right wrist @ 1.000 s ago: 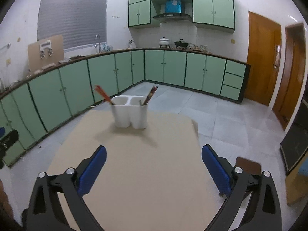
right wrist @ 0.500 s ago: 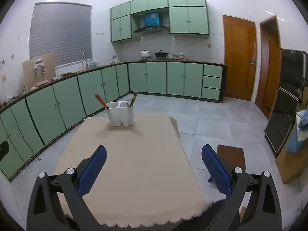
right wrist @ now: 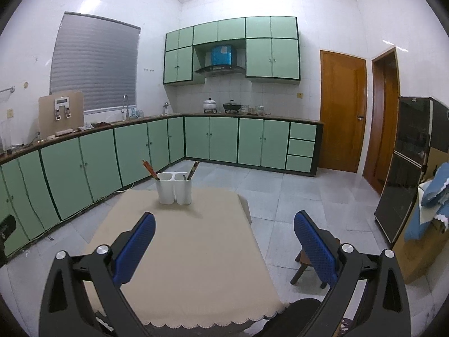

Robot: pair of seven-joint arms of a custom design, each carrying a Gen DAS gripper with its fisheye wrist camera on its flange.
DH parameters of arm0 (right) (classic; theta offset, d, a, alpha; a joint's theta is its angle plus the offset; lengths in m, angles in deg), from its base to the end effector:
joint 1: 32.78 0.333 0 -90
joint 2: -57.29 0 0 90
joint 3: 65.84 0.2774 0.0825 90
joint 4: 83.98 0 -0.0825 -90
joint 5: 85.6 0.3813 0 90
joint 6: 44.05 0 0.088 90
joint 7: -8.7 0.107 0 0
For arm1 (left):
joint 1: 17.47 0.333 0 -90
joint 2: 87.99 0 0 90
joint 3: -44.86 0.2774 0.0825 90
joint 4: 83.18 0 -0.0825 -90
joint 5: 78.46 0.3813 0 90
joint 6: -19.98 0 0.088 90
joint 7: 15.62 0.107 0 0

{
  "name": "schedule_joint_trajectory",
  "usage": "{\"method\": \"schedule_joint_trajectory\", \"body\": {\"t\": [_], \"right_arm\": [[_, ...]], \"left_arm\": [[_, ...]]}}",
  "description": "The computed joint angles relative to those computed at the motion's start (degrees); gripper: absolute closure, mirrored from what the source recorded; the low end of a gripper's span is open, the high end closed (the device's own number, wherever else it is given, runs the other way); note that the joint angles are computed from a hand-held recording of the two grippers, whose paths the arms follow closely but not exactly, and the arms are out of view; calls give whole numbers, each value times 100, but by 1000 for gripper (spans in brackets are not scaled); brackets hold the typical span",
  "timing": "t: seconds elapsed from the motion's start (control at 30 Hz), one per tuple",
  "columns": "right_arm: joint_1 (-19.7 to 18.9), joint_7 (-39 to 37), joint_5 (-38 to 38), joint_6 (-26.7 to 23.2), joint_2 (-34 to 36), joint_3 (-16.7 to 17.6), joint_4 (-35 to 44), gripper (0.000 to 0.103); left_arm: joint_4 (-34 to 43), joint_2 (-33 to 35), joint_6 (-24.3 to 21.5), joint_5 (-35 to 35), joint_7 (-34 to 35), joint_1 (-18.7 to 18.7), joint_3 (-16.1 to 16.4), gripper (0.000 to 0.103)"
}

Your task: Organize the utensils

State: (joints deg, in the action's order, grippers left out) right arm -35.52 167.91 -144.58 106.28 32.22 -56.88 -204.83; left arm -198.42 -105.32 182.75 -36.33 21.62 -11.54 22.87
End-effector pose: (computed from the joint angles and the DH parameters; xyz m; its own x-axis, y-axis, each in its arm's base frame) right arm 0.4774 0.0868 0.6569 -0.3874 -0.9219 -0.0069 -0.2893 0.1286 -0.9486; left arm 0.4876 -0.2061 0.6556 -0.0036 -0.9999 0.0110 -0.3436 -0.0091 -0.9391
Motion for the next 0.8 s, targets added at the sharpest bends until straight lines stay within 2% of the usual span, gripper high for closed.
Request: {"method": "schedule_joint_trajectory", "body": {"t": [0.27, 0.8], "right_arm": [[-35, -1, -55, 112, -21, 6, -97, 6], [-69, 29, 7, 167, -82, 7, -167, 6]], "left_arm": [[42, -99, -222, 477, -553, 193, -250, 5], [34, -197, -364, 851, -965, 14, -141, 5]]}}
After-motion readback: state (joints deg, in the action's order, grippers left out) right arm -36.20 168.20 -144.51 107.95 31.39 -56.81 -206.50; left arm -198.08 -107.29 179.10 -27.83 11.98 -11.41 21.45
